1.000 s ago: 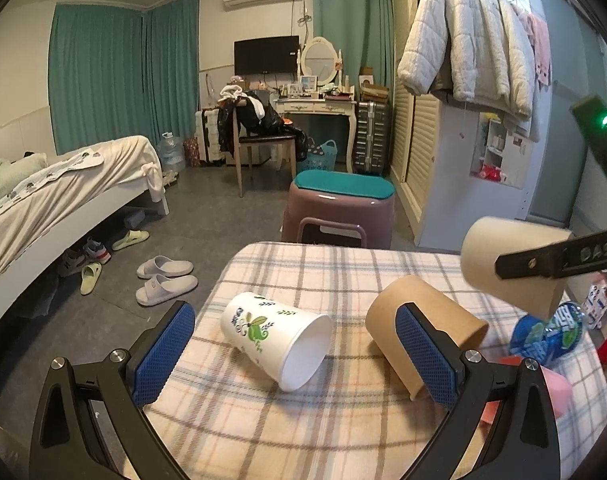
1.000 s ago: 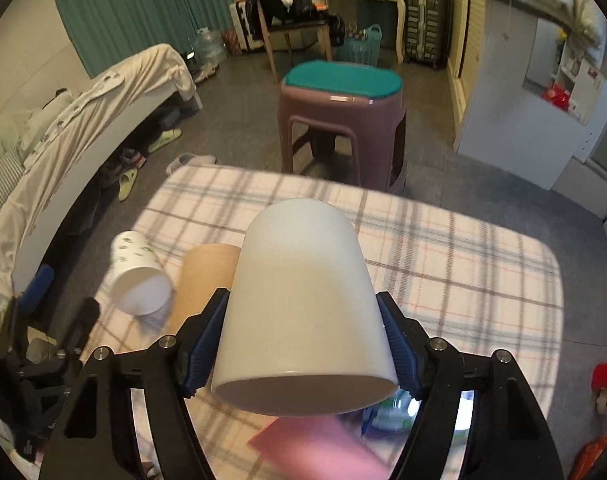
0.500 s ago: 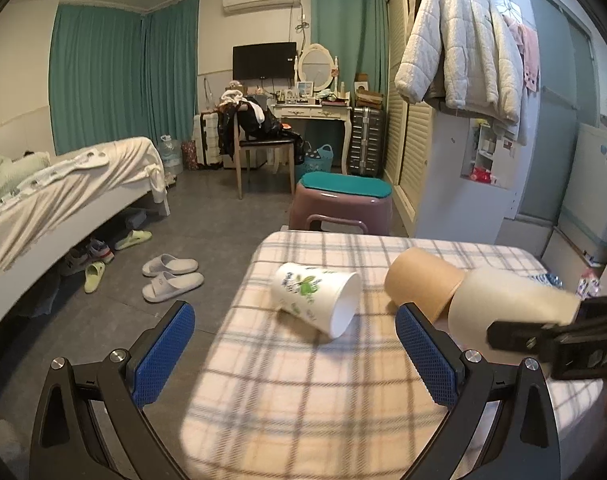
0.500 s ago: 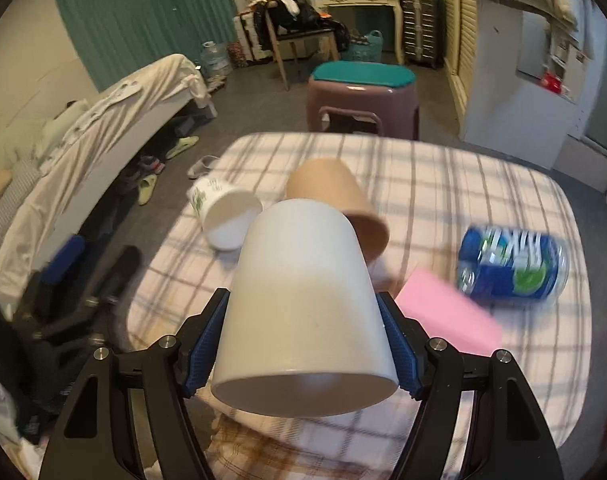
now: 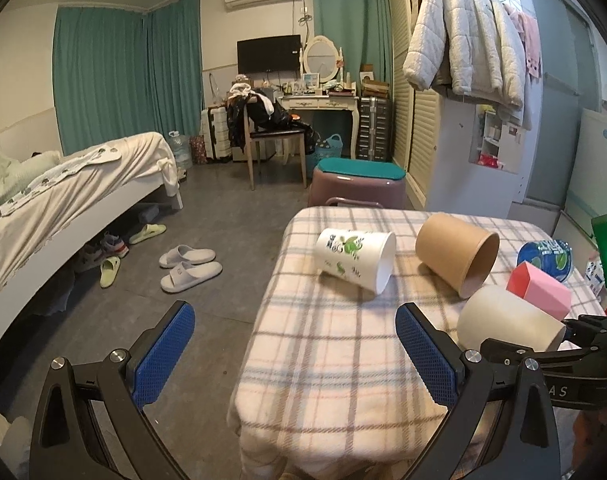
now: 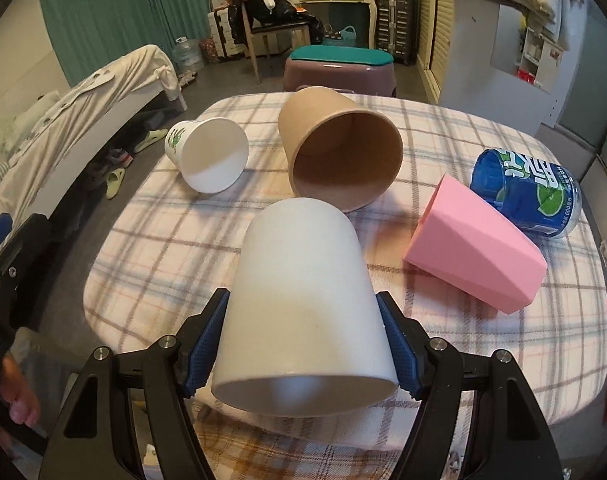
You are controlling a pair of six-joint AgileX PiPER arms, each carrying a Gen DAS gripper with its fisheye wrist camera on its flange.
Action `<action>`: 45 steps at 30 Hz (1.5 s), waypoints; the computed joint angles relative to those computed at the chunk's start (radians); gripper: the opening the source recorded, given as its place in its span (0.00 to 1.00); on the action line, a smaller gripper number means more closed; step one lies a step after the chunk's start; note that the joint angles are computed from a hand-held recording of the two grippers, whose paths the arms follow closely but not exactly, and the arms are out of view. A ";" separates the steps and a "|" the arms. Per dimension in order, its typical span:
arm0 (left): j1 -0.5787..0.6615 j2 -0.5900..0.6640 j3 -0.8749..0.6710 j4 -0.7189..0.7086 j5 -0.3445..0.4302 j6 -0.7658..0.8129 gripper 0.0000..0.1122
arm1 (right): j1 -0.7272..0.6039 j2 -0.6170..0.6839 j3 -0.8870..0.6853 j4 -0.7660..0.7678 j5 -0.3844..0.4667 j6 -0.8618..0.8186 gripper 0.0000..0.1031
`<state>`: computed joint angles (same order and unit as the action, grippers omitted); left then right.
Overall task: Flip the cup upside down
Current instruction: 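Lift the white plastic cup with the right gripper and carry it toward the left gripper, then grasp the white plastic cup with the left gripper while the right gripper releases it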
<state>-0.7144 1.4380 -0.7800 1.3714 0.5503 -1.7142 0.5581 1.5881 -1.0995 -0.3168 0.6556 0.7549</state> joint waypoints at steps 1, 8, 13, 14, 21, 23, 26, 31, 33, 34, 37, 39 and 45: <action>-0.002 0.002 -0.001 -0.010 0.000 0.006 0.92 | 0.006 0.001 0.001 -0.014 0.004 0.007 0.70; -0.041 0.035 -0.044 -0.089 0.030 0.083 0.92 | -0.003 -0.026 0.049 -0.018 -0.018 0.001 0.71; -0.081 0.084 -0.110 -0.181 0.077 0.181 0.92 | -0.030 -0.128 0.114 -0.015 -0.070 -0.024 0.81; -0.091 0.100 -0.135 -0.215 0.089 0.217 0.92 | -0.044 -0.156 0.120 -0.003 -0.068 -0.046 0.81; -0.139 0.191 -0.315 -0.442 0.119 0.427 0.92 | -0.160 -0.292 0.123 0.056 0.011 -0.227 0.81; -0.151 0.222 -0.378 -0.516 0.130 0.486 0.92 | -0.196 -0.311 0.130 0.061 0.034 -0.282 0.81; -0.172 0.288 -0.499 -0.632 0.176 0.581 0.92 | -0.261 -0.338 0.158 0.075 0.032 -0.365 0.81; -0.173 0.433 -0.748 -0.819 0.306 0.738 0.92 | -0.451 -0.363 0.211 0.328 -0.020 -0.678 0.81; -0.168 0.479 -0.821 -0.873 0.345 0.773 0.92 | -0.498 -0.360 0.225 0.394 -0.032 -0.754 0.81; -0.165 0.500 -0.849 -0.896 0.361 0.785 0.92 | -0.530 -0.360 0.232 0.439 -0.038 -0.806 0.81; -0.158 0.554 -0.916 -0.964 0.393 0.820 0.92 | -0.600 -0.353 0.247 0.543 -0.044 -0.922 0.81; -0.149 0.590 -0.959 -1.011 0.416 0.850 0.92 | -0.636 -0.340 0.252 0.596 -0.047 -0.979 0.81; -0.117 0.674 -1.068 -1.144 0.483 0.954 0.91 | -0.713 -0.293 0.264 0.730 -0.040 -1.107 0.81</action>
<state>-0.8314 2.1123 -1.8478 0.2271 1.0334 -0.7597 -0.1547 1.2949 -0.8351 0.4132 0.6154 -0.3524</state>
